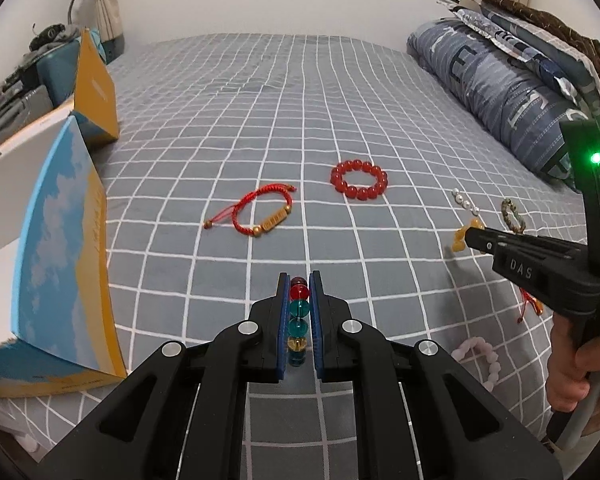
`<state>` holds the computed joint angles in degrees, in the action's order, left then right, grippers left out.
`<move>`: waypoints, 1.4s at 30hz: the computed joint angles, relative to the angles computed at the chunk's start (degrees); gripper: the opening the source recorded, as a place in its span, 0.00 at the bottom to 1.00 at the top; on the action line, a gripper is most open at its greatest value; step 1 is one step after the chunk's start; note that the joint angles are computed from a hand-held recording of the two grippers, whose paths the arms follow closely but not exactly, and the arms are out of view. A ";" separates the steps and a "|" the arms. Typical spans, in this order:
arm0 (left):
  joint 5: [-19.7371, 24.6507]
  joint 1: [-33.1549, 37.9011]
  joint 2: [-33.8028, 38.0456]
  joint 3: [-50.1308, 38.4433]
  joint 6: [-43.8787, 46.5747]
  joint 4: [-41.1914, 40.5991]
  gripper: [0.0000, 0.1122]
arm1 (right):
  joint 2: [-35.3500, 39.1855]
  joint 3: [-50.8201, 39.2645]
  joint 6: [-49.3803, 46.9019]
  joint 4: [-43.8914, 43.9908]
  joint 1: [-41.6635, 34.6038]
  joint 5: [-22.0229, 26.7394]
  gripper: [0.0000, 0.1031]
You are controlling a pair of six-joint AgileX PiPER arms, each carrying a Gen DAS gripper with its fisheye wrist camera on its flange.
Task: Organize jewelry
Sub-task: 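Carry both bracelets into the white box and open both tools to drop them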
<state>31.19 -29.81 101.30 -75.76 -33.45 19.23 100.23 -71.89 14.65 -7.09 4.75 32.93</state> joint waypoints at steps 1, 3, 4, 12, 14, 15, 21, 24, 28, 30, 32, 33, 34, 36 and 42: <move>0.29 0.05 -0.18 -0.31 -0.08 0.21 0.08 | -0.16 0.04 0.18 -0.29 0.07 -0.07 0.09; 0.81 0.26 -0.53 -0.89 0.13 0.26 0.08 | -0.73 0.24 0.69 -0.87 0.36 -0.14 0.09; 1.11 0.44 -0.72 -1.19 0.24 0.28 0.08 | -1.12 0.35 1.15 -1.33 0.61 -0.11 0.09; 4.44 2.38 -2.03 -4.32 2.21 -0.11 0.08 | -3.50 -0.24 3.88 -2.80 2.50 1.30 0.09; 5.25 3.02 -2.75 -5.01 3.26 -0.58 0.08 | -4.17 -0.99 5.31 -3.99 3.59 2.23 0.09; 5.68 3.38 -2.99 -5.51 3.98 -0.98 0.08 | -4.53 -1.60 6.10 -4.55 4.34 2.82 0.09; 8.47 6.45 -5.24 -7.72 7.10 -2.44 0.08 | -4.54 -7.59 10.34 -7.77 9.51 7.37 0.09; 10.04 8.76 -7.21 -8.40 9.98 -4.13 0.08 | -3.53 -12.15 12.36 -9.63 13.05 10.47 0.09; 11.98 12.81 -9.78 -9.66 13.76 -6.72 0.08 | -0.74 -19.25 14.16 -11.18 17.67 14.33 0.09; 13.43 16.42 -11.30 -10.41 17.90 -10.47 0.08 | 1.45 -23.77 14.41 -10.99 20.40 16.70 0.09; 14.38 19.91 -12.53 -10.73 20.90 -12.79 0.08 | 3.60 -27.91 14.99 -11.70 23.22 18.58 0.09; 14.98 21.90 -13.25 -10.77 22.12 -13.33 0.08 | 4.49 -29.60 15.30 -12.09 24.41 19.31 0.09; 15.28 23.89 -13.96 -10.54 23.36 -14.06 0.08 | 6.07 -32.43 15.38 -12.08 26.08 20.43 0.09; 15.98 27.87 -15.15 -10.18 25.60 -15.05 0.08 | 8.97 -37.37 15.21 -11.75 28.38 22.40 0.09; 16.10 39.75 -16.67 -7.17 33.74 -20.08 0.08 | 21.81 -57.75 13.39 -10.33 35.91 30.67 0.09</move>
<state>47.28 9.94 84.63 -82.93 0.29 -0.85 122.04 -129.64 28.04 -17.42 40.66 63.60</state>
